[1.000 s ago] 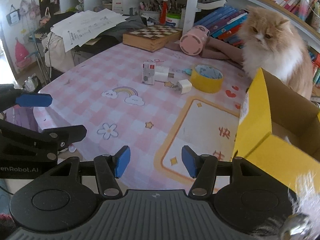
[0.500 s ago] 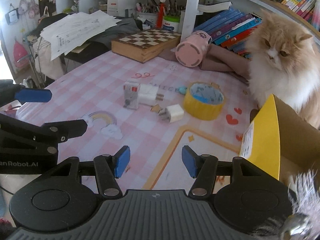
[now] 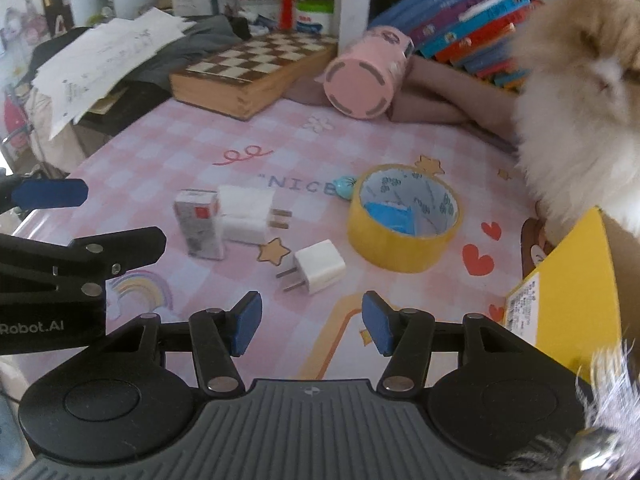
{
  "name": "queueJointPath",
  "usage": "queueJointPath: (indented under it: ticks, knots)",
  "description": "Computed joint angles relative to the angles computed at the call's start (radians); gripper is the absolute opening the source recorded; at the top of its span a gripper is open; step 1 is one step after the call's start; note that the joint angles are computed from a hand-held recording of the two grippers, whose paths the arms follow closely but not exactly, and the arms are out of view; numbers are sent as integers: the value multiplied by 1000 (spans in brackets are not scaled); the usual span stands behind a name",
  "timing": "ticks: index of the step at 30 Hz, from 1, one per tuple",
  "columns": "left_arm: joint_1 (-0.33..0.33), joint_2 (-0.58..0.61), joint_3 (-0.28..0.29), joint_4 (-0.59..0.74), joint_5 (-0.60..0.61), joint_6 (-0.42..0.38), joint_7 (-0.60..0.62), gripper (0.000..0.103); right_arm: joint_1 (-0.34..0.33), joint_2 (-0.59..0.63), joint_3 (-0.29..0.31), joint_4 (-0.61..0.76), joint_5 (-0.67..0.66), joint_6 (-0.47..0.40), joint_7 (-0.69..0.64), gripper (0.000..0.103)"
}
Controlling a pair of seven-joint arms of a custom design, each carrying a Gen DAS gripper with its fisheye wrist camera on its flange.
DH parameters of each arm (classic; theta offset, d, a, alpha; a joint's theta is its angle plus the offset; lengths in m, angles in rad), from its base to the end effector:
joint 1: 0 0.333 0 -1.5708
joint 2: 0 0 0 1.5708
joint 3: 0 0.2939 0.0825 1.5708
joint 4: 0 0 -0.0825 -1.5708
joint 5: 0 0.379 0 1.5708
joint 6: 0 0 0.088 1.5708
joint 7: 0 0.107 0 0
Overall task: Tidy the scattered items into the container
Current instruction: 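Grasp the small white red-labelled box with the left tool while the right tool grasps the small white plug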
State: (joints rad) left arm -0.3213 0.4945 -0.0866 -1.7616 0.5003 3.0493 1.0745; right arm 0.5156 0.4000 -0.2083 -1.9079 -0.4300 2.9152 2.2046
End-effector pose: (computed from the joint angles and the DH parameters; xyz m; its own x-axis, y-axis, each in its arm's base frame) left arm 0.6218 -0.3004 0.3594 -0.3590 -0.9333 0.0088 -0.6490 0.2428 -0.7210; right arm 0.6137 0.2334 0.3391 0.0963 -0.9950 0.0264 -0.7864 -0.0923 -0.6108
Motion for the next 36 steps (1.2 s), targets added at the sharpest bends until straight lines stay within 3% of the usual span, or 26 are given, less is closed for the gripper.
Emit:
queueJointPath:
  ticks: [6,12,15,16,19,25,27,36]
  knots:
    - [72,107,-110,134,-99,-70,123,80,-20,60,18,71,41,-37,-46,51]
    - [75,178,-141,231,-171,-131,215,70,-28,107,23,128,81,-51,-95,50]
    - [73,195,-142,255,-203,-158,226,59,-33,128,30,152,108,-56,-124,49]
    - [78,200,-148,261,-217,-167,233,49,-34,134,31,159,115,-56,-134,49]
    - [92,205,-165,263,-252,-179,256,33,-37,148,33,175,138,-58,-159,49]
    - [94,184,-155,229,-278,-154,252,31,-33,163,28,187,172,-50,-189,48]
    - [96,173,-155,213,-281,-141,249,31,-47,164,45,186,193,-41,-219,41]
    - [89,120,-139,143,-260,-81,224,31,-19,135,19,147,210,-23,-229,41]
